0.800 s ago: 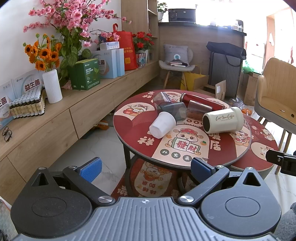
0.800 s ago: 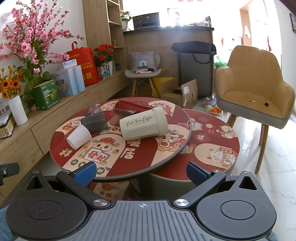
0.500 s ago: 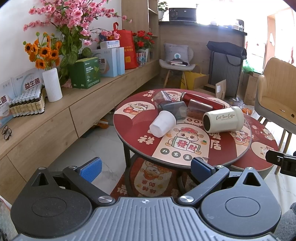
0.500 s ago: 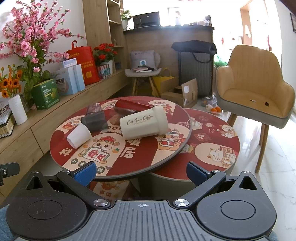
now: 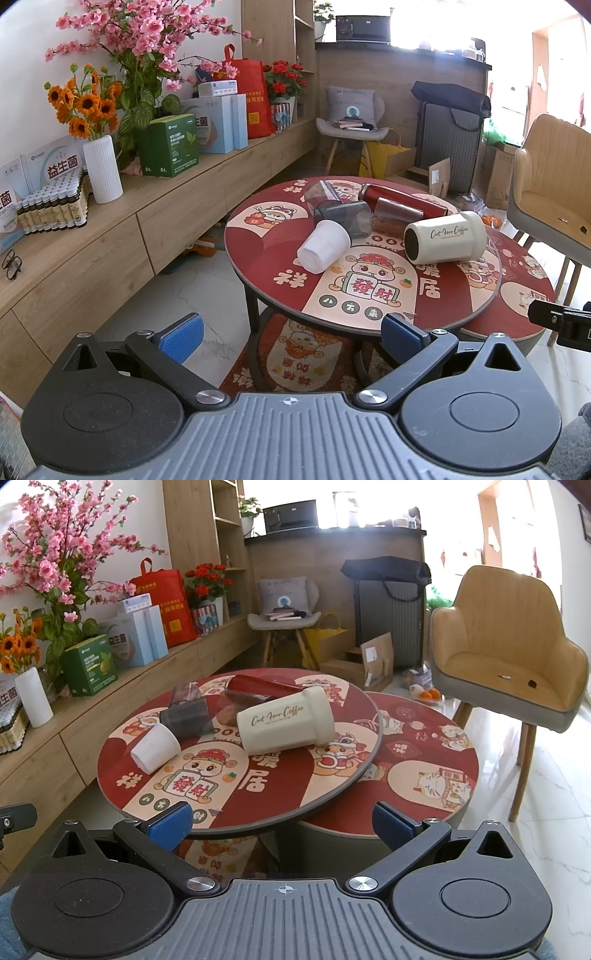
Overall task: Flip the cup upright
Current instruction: 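Move the right tool toward the white paper cup lying on the table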
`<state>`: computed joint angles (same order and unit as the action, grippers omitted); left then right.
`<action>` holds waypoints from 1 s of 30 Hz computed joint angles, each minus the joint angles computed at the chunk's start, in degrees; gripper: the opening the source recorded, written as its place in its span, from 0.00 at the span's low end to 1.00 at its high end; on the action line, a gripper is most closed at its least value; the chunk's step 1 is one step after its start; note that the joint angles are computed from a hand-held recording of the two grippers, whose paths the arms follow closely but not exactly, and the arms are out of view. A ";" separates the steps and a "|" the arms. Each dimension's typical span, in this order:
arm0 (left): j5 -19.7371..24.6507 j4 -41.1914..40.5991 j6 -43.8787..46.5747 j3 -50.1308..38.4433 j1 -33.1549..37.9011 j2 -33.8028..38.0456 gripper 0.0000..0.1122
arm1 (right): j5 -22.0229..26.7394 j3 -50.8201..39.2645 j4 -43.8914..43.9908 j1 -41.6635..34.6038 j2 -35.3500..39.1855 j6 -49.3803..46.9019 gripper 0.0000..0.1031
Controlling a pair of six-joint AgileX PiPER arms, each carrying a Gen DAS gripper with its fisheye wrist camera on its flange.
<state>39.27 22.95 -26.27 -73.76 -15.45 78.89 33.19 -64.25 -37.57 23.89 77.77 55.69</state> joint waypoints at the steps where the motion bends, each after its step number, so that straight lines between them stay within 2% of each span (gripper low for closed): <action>1: 0.03 0.02 -0.04 -0.02 -0.01 0.03 0.92 | -0.05 0.05 -0.03 0.02 0.03 0.06 1.00; 10: -0.19 -1.96 1.71 -0.82 0.81 2.22 0.92 | -0.76 -0.65 2.12 -1.04 1.29 -2.04 1.00; 20: -1.24 -5.78 5.48 -3.37 2.69 7.59 0.92 | -2.98 -3.96 10.27 -5.56 6.36 -10.27 1.00; 30: -1.98 -7.70 8.59 -15.25 5.04 19.16 0.92 | -4.59 -14.88 19.55 -10.49 17.13 -21.88 1.00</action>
<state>37.29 15.25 -17.68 -89.00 -10.42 98.05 28.60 -79.14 -18.02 13.41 94.90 33.81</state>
